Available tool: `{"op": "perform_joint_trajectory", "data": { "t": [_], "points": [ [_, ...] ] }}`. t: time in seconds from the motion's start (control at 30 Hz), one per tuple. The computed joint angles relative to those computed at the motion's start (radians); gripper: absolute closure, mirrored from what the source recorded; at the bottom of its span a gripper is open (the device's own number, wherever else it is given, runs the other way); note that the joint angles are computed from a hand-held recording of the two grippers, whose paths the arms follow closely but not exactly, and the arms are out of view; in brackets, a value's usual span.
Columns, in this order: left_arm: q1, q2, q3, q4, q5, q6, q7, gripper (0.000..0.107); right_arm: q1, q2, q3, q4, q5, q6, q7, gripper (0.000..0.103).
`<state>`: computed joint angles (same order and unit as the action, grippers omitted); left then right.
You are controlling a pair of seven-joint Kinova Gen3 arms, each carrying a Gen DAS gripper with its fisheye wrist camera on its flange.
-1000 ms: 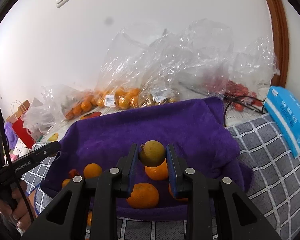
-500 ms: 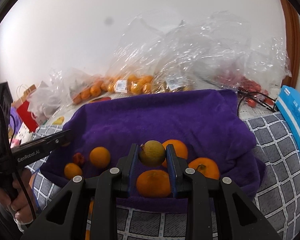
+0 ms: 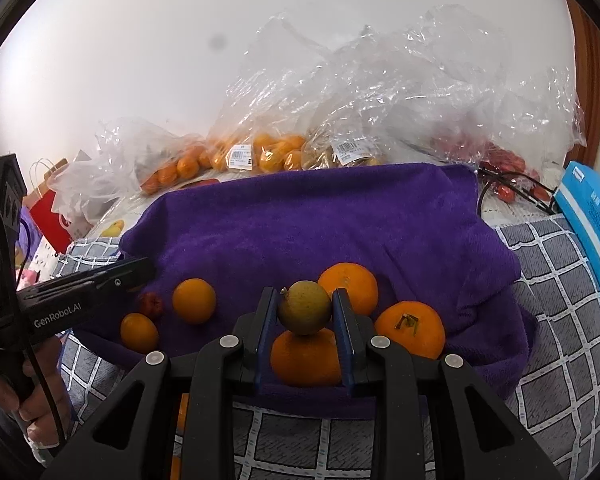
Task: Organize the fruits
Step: 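Lower both fruits onto the towel and open both grippers, then withdraw both open grippers from the towel toward the loose oranges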
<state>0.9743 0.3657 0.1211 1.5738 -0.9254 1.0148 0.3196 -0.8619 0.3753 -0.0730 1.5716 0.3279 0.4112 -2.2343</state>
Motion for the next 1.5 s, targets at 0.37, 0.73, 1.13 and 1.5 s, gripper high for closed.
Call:
{"op": "perform_joint_trajectory", "data": {
  "t": [0.37, 0.73, 1.13, 1.5],
  "points": [
    [-0.016, -0.006, 0.004, 0.013, 0.017, -0.048, -0.013, 0.084, -0.039, 0.000, 0.024, -0.003, 0.055, 0.017, -0.024, 0.075],
    [-0.010, -0.002, -0.004, 0.007, 0.022, -0.061, -0.033, 0.084, -0.006, -0.010, 0.005, 0.010, 0.018, -0.011, -0.003, 0.069],
    [0.010, -0.017, -0.009, 0.024, -0.024, -0.063, 0.012, 0.077, -0.099, -0.027, 0.097, 0.038, 0.163, -0.026, -0.174, 0.063],
    [0.041, -0.050, 0.022, 0.012, -0.110, 0.026, 0.070, 0.067, -0.185, -0.054, 0.127, 0.024, 0.378, 0.066, -0.379, 0.063]
  ]
}}
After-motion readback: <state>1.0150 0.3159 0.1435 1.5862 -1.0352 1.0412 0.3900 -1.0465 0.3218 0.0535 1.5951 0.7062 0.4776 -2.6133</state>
